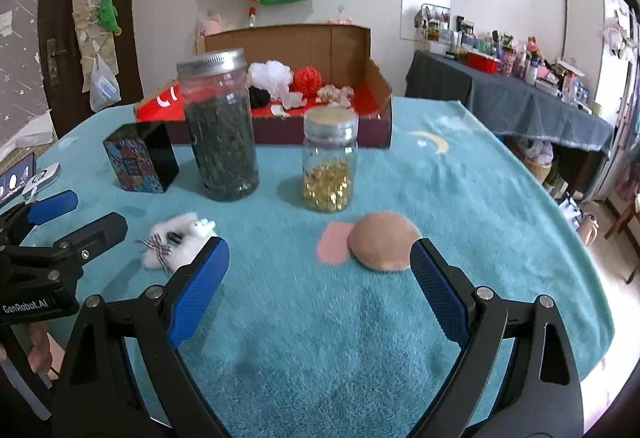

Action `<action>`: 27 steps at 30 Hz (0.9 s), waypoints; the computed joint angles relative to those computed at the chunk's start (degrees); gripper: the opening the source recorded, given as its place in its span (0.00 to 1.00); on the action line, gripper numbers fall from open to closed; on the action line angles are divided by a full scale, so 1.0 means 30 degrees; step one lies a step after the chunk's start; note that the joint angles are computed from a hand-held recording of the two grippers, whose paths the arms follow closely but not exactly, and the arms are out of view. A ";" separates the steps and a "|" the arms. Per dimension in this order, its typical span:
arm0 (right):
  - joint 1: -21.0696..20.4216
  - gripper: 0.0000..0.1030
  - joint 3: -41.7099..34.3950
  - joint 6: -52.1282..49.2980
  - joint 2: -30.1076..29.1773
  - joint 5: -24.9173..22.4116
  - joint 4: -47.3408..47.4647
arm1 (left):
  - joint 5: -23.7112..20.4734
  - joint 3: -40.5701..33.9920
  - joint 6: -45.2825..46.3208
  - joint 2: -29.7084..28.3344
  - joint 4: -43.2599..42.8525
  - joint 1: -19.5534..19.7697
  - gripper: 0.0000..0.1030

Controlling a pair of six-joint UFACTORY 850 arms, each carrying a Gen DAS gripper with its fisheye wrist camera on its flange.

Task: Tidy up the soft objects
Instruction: 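Grasp the white plush bunny with the left tool while the right tool grasps the tan sponge puff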

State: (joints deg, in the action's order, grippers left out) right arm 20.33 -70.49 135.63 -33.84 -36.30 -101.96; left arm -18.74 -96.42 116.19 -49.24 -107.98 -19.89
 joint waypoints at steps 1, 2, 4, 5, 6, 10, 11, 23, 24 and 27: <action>-0.0037 0.90 -0.0013 -0.0005 -0.0052 0.0117 0.0058 | 0.0086 -0.0177 -0.0369 -0.0123 0.0345 0.0005 1.00; -0.0075 0.90 -0.0032 -0.0020 -0.0098 0.0204 0.0109 | 0.0218 -0.0255 -0.0608 -0.0194 0.0563 0.0002 1.00; -0.0134 0.90 -0.0075 -0.0214 -0.0190 0.0279 0.0360 | 0.0436 -0.0526 -0.1452 -0.0360 0.1353 -0.0006 1.00; -0.0167 0.90 -0.0094 -0.0298 -0.0204 0.0319 0.0441 | 0.0479 -0.0657 -0.2021 -0.0435 0.1908 -0.0001 1.00; -0.0203 0.90 -0.0091 -0.0306 -0.0217 0.0368 0.0478 | 0.0490 -0.0772 -0.2545 -0.0498 0.2419 0.0005 1.00; -0.0366 0.90 -0.0156 -0.0624 -0.0260 0.0605 0.0700 | 0.0499 -0.1140 -0.4454 -0.0689 0.4282 0.0012 1.00; -0.0413 0.90 -0.0201 -0.0863 -0.0273 0.0622 0.0870 | 0.0480 -0.1276 -0.5095 -0.0743 0.4933 0.0006 1.00; -0.2132 0.90 -0.1140 -0.6294 -0.0337 0.2864 0.5182 | -0.1485 -0.4966 -1.5552 -0.2557 1.5721 -0.0531 1.00; -0.2329 0.90 -0.1263 -0.6891 -0.0397 0.3165 0.5702 | -0.1820 -0.5341 -1.6110 -0.2753 1.6305 -0.0567 1.00; -0.2779 0.90 -0.1527 -0.8283 -0.0623 0.3743 0.6964 | -0.3044 -0.6691 -1.7877 -0.3478 1.8410 -0.0671 1.00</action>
State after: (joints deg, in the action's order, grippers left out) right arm 11.99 -75.07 110.78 -35.70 -25.07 -81.07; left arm -27.87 -116.49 62.56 -59.68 -52.75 -21.90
